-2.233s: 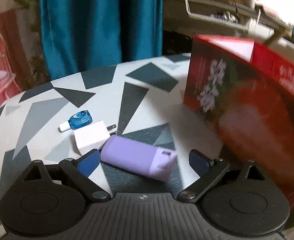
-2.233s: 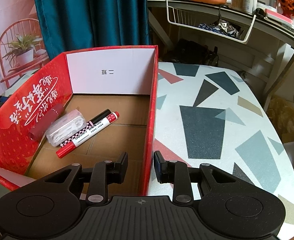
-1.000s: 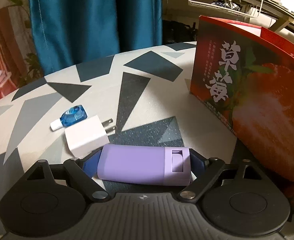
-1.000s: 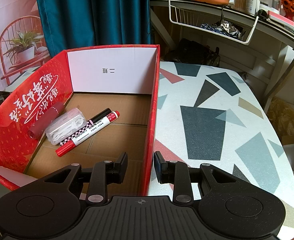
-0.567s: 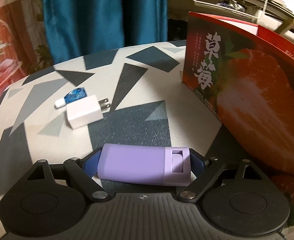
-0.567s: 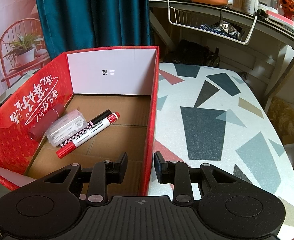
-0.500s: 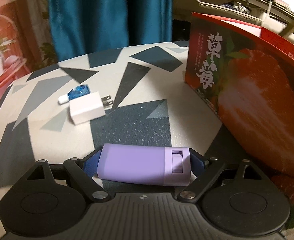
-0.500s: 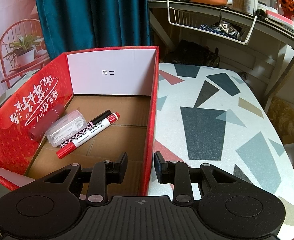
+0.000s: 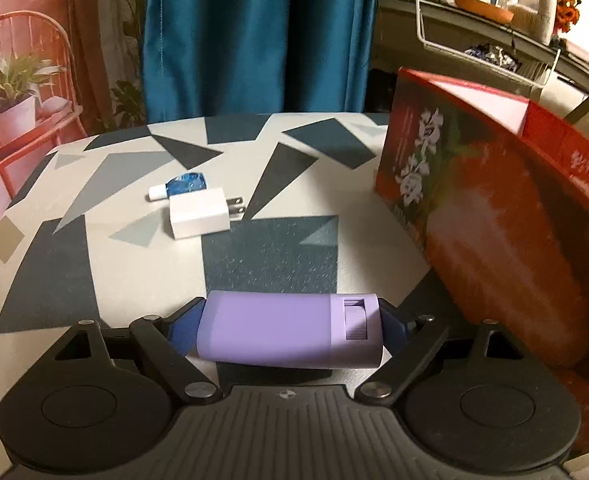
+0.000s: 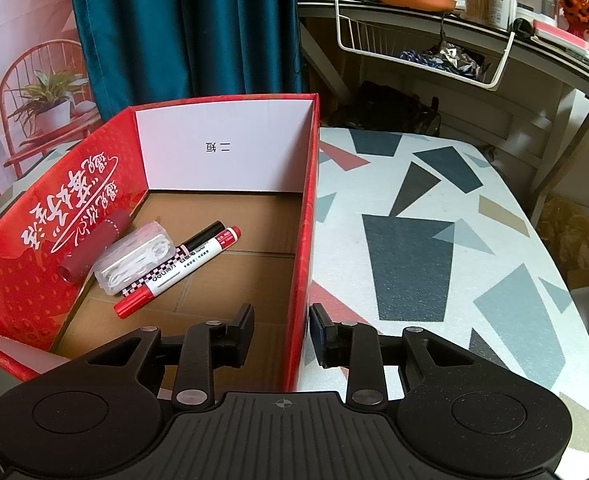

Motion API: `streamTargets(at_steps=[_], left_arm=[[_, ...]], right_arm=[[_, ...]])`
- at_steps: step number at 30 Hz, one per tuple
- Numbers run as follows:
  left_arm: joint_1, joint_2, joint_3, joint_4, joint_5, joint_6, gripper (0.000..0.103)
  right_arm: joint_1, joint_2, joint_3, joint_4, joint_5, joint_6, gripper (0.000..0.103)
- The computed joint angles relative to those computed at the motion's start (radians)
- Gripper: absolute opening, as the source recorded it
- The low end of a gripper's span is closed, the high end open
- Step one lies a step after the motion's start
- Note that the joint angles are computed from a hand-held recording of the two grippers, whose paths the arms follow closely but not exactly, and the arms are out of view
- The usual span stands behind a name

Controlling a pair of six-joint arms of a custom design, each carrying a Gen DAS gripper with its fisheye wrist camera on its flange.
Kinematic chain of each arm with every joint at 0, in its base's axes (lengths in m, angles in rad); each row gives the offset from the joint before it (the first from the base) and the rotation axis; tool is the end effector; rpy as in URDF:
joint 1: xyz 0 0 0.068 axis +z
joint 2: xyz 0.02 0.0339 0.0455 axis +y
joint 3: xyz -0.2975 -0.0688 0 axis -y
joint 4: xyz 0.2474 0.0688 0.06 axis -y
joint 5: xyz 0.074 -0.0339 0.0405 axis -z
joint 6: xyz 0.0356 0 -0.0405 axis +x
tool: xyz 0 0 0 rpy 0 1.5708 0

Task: Organize rigid objects
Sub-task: 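Carry the lavender stick with the left tool into the red box and release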

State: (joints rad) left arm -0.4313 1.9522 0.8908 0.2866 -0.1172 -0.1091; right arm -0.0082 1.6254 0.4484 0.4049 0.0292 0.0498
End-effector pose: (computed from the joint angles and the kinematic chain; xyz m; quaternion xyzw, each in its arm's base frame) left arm 0.3487 -0.1559 0.1264 0.1252 0.9120 -0.0512 0.3873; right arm 0.2651 -0.0032 0.1287 0.0324 0.9207 -0.0054 0.3890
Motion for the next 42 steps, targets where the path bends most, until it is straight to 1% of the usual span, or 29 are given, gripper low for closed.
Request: streamTargets(at_steps=[2, 7, 12, 16, 18, 20, 24, 27, 30, 32, 36, 38, 42], left_arm=[[0.000, -0.012, 0.005, -0.006, 0.000, 0.010, 0.089], [-0.009, -0.059, 0.002, -0.003, 0.003, -0.019, 0.089], [-0.040, -0.094, 0.053, -0.029, 0.006, 0.027, 0.089], [-0.071, -0.103, 0.110, -0.025, 0.064, 0.064, 0.089], [-0.094, -0.083, 0.159, -0.044, 0.087, 0.102, 0.089], [-0.115, -0.050, 0.232, -0.089, 0.120, 0.133, 0.089], [-0.161, 0.017, 0.353, -0.145, 0.174, 0.202, 0.089], [-0.196, 0.088, 0.475, -0.245, 0.189, 0.265, 0.089], [-0.222, 0.151, 0.549, -0.307, 0.201, 0.315, 0.089], [-0.236, 0.198, 0.601, -0.341, 0.197, 0.321, 0.089], [-0.247, 0.258, 0.665, -0.377, 0.179, 0.305, 0.089], [-0.238, 0.262, 0.673, -0.386, 0.200, 0.300, 0.089], [-0.228, 0.276, 0.711, -0.437, 0.231, 0.320, 0.089]], right_arm=[[0.002, 0.000, 0.001, -0.001, 0.002, 0.002, 0.029], [0.002, 0.001, 0.002, -0.001, 0.001, 0.002, 0.029], [0.002, 0.000, 0.002, -0.003, -0.001, 0.000, 0.030], [0.004, 0.001, 0.003, -0.004, 0.000, 0.001, 0.030], [0.003, 0.000, 0.002, -0.003, 0.000, 0.001, 0.030], [0.003, 0.000, 0.001, -0.001, -0.001, 0.000, 0.030], [0.000, 0.000, -0.001, 0.002, -0.004, -0.003, 0.030], [0.000, 0.000, -0.002, 0.003, -0.005, -0.003, 0.030], [-0.002, 0.001, -0.001, 0.003, -0.008, -0.004, 0.031], [-0.001, 0.000, -0.002, 0.003, -0.008, -0.004, 0.031], [-0.002, 0.000, -0.002, 0.004, -0.008, -0.004, 0.031], [-0.002, -0.001, -0.003, 0.004, -0.008, -0.004, 0.031], [-0.002, 0.002, -0.003, 0.007, -0.011, -0.002, 0.031]])
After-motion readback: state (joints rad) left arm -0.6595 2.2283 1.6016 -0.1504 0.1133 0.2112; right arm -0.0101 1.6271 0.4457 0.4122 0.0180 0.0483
